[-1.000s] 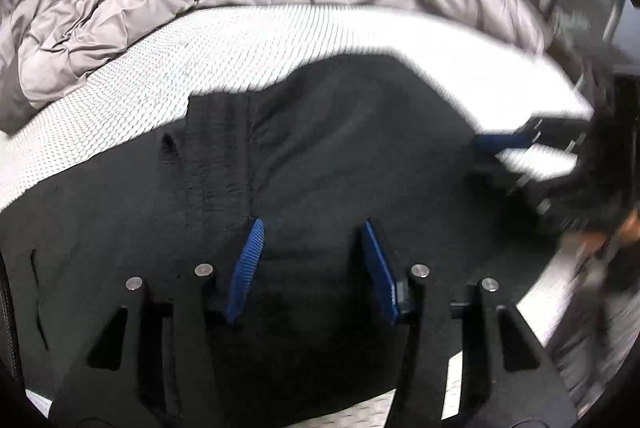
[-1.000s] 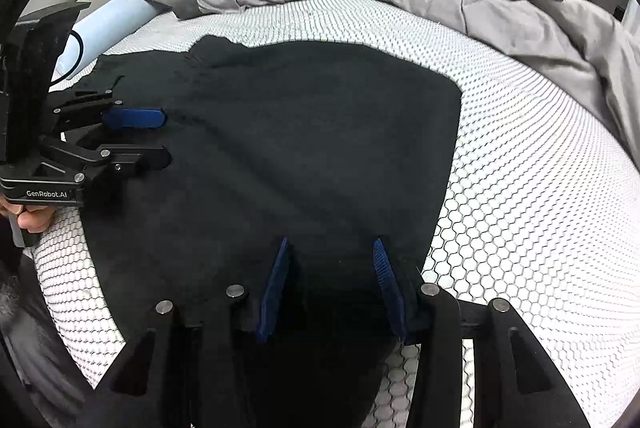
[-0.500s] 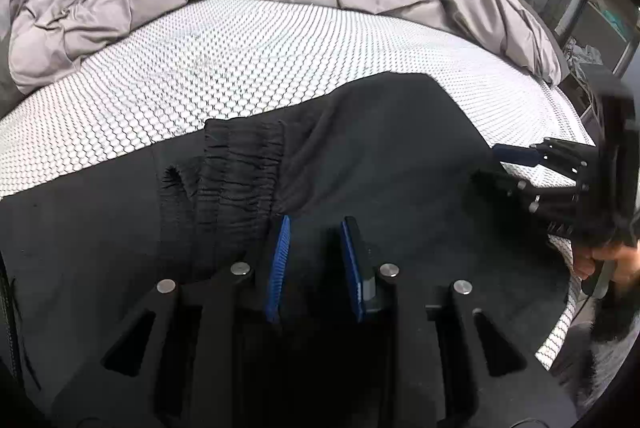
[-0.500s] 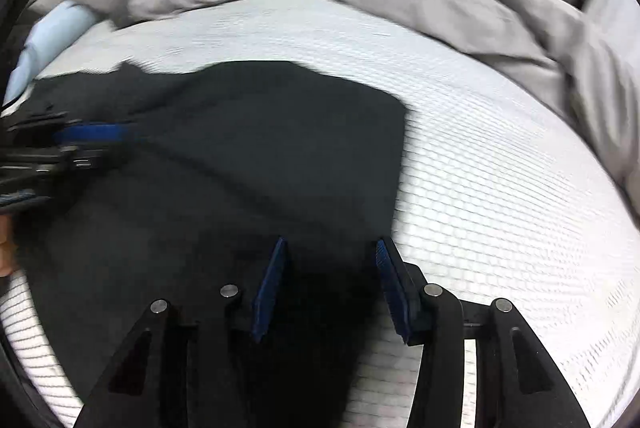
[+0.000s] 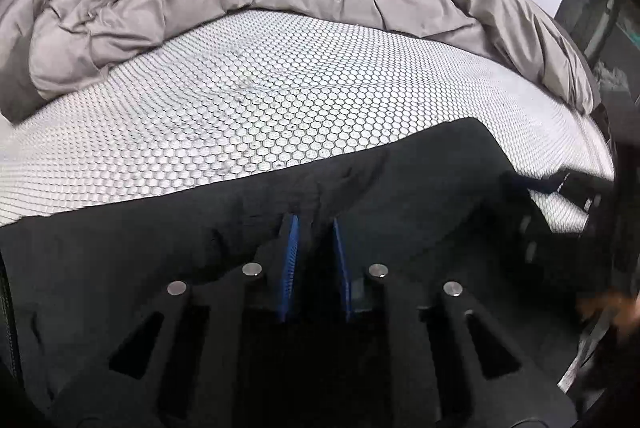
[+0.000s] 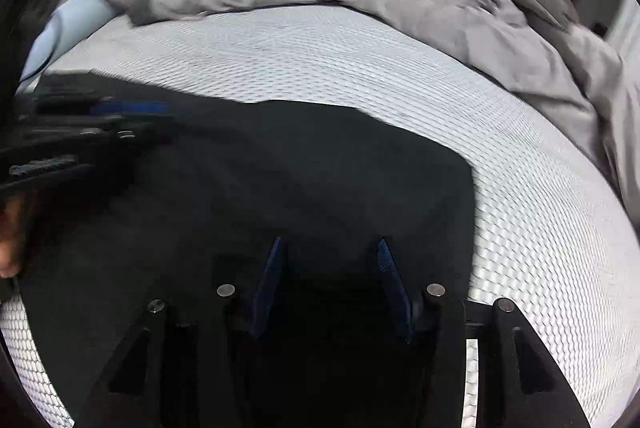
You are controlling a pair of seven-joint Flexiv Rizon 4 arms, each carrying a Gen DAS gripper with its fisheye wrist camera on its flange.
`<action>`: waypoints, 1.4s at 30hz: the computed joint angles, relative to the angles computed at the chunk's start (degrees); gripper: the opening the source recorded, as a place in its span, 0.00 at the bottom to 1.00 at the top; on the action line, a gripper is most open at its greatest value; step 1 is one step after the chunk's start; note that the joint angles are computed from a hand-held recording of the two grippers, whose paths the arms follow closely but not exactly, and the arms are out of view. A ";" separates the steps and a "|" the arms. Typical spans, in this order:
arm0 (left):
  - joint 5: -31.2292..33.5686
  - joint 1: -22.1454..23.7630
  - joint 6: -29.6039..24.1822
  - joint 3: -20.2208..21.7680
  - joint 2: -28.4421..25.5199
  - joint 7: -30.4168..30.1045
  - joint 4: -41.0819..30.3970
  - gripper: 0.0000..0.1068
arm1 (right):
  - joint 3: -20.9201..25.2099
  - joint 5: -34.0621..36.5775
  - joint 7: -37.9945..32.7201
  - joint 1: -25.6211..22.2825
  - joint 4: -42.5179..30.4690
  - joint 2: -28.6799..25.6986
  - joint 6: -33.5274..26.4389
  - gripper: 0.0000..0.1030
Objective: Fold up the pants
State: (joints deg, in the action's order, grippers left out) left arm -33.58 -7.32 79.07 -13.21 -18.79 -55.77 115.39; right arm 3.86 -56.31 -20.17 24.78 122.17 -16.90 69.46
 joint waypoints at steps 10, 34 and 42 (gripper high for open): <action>-10.70 -0.67 3.26 -4.01 1.71 7.37 0.77 0.34 | -2.69 -18.90 21.63 -4.99 -0.78 0.78 12.21 0.50; -18.99 -8.02 3.54 3.99 19.20 19.12 25.78 0.54 | 7.91 -2.57 -0.64 0.52 4.46 1.62 7.17 0.64; -19.64 -8.70 -3.73 14.10 29.64 15.85 30.66 0.64 | 4.90 -9.78 6.43 -0.55 12.56 11.17 -0.09 0.70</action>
